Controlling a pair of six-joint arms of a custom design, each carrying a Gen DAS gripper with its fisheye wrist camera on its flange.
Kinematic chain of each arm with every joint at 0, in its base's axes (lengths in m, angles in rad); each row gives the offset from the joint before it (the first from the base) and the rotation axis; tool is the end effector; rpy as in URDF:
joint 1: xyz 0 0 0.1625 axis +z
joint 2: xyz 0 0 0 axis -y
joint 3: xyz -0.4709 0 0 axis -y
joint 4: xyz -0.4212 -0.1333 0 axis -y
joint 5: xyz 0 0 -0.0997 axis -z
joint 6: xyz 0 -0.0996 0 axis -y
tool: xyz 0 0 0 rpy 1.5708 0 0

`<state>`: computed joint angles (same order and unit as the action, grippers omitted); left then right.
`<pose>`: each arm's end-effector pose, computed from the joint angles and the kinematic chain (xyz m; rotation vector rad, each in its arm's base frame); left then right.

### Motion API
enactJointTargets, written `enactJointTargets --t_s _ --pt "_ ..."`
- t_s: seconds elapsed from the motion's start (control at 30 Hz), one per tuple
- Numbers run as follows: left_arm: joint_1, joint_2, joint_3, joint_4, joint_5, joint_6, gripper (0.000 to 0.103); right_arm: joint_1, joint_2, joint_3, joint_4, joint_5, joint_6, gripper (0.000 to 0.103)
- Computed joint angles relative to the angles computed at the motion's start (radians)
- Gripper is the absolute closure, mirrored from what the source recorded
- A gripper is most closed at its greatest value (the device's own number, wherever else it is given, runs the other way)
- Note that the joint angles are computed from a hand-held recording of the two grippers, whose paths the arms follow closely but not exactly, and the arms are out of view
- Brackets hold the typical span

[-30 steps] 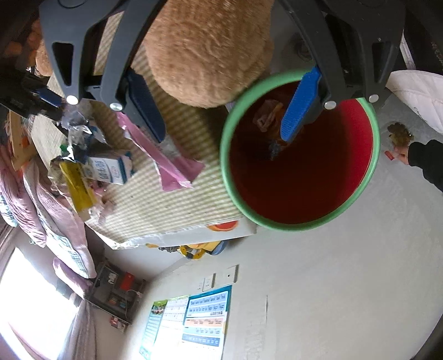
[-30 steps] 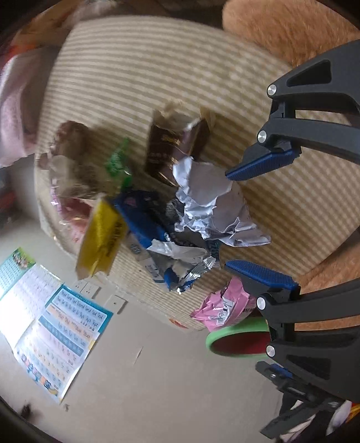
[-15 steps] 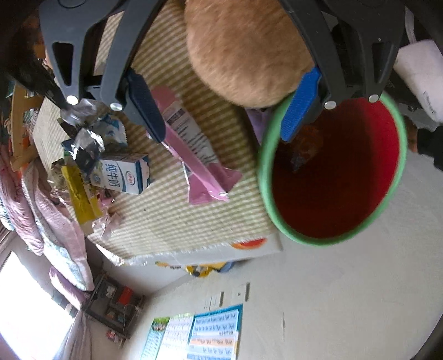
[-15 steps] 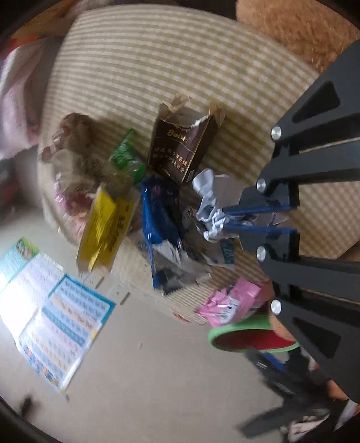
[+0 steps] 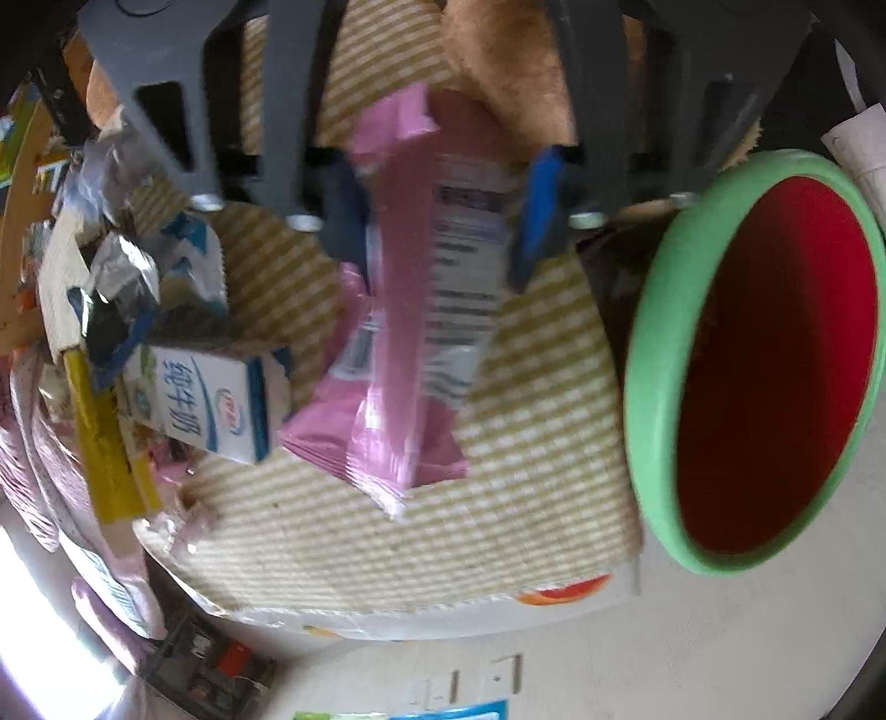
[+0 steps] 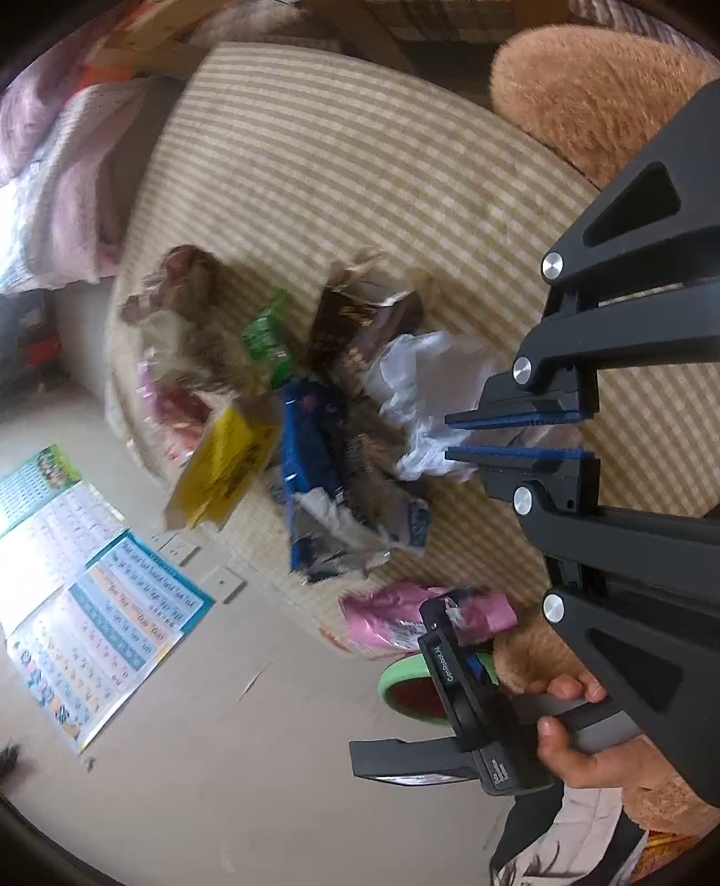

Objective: Collect trash
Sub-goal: 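Grasp the pink wrapper with the left gripper while the right gripper grasps silver foil, then carry the pink wrapper and silver foil to the red bin and release both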

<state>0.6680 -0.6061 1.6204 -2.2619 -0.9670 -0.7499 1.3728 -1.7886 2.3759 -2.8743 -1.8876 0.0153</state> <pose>-0.4147 -0.5690 -0.0363 0.3158 2.4699 -0.2949 0.0243 -0.3988 0.3829 -0.4338 -2.5838 0.9365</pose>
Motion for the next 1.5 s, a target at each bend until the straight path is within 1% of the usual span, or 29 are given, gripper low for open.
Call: enactJointTargets --t_s 0.03,0.07,0.2,0.3,0.37,0.47,0.53,0.57,0.6,0.63,0.67,0.73,0.77,0.9,1.03,1.17,1.23,1.5 --pt "-0.005 -0.001 0.003 -0.002 0.007 0.003 0.065 -0.005 0.003 0.007 -0.015 -0.005 0.007 0.068" --pt "-0.011 -0.007 0.015 -0.022 0.019 0.010 0.065 -0.007 0.006 0.012 -0.028 -0.015 0.015 0.058" --pt "-0.037 -0.036 0.057 -0.084 0.051 0.031 0.067 -0.023 0.004 0.014 -0.044 -0.003 0.040 0.050" --pt "-0.068 -0.064 0.092 -0.131 0.097 0.061 0.067 -0.022 0.016 0.010 -0.063 0.008 0.048 0.045" --pt "-0.086 -0.079 0.105 -0.156 0.116 0.074 0.067 -0.001 0.054 -0.010 -0.075 -0.018 0.040 0.045" --pt "-0.108 -0.100 0.117 -0.186 0.133 0.091 0.067 0.013 0.104 -0.032 -0.090 -0.048 0.032 0.045" --pt "-0.124 -0.121 0.136 -0.214 0.146 0.108 0.067 0.020 0.148 -0.049 -0.099 -0.084 0.014 0.045" --pt "-0.131 -0.123 0.138 -0.223 0.148 0.109 0.067 0.023 0.165 -0.057 -0.086 -0.101 0.000 0.052" --pt "-0.136 -0.129 0.141 -0.235 0.147 0.116 0.067 0.030 0.176 -0.058 -0.085 -0.128 -0.012 0.064" --pt "-0.138 -0.133 0.143 -0.247 0.146 0.125 0.067 0.035 0.175 -0.052 -0.104 -0.135 -0.029 0.065" --pt "-0.142 -0.139 0.149 -0.258 0.147 0.132 0.067 0.033 0.159 -0.049 -0.093 -0.117 -0.034 0.068" --pt "-0.153 -0.148 0.156 -0.282 0.159 0.155 0.067 0.025 0.121 -0.042 -0.070 -0.075 -0.028 0.069" --pt "-0.157 -0.149 0.156 -0.287 0.161 0.159 0.067 0.027 0.102 -0.035 -0.071 -0.067 -0.030 0.069" --pt "-0.176 -0.160 0.170 -0.340 0.174 0.198 0.067 0.071 0.018 -0.010 -0.110 -0.073 -0.039 0.069" --pt "-0.196 -0.168 0.173 -0.379 0.188 0.235 0.067 0.144 -0.019 -0.002 -0.200 -0.124 -0.056 0.069" --pt "-0.211 -0.180 0.182 -0.410 0.208 0.265 0.067 0.250 -0.020 0.003 -0.336 -0.216 -0.116 0.068" --pt "-0.216 -0.185 0.185 -0.423 0.214 0.276 0.067 0.285 -0.008 -0.008 -0.380 -0.244 -0.128 0.068" --pt "-0.224 -0.192 0.197 -0.450 0.248 0.304 0.067 0.355 0.003 -0.023 -0.465 -0.293 -0.173 0.068"
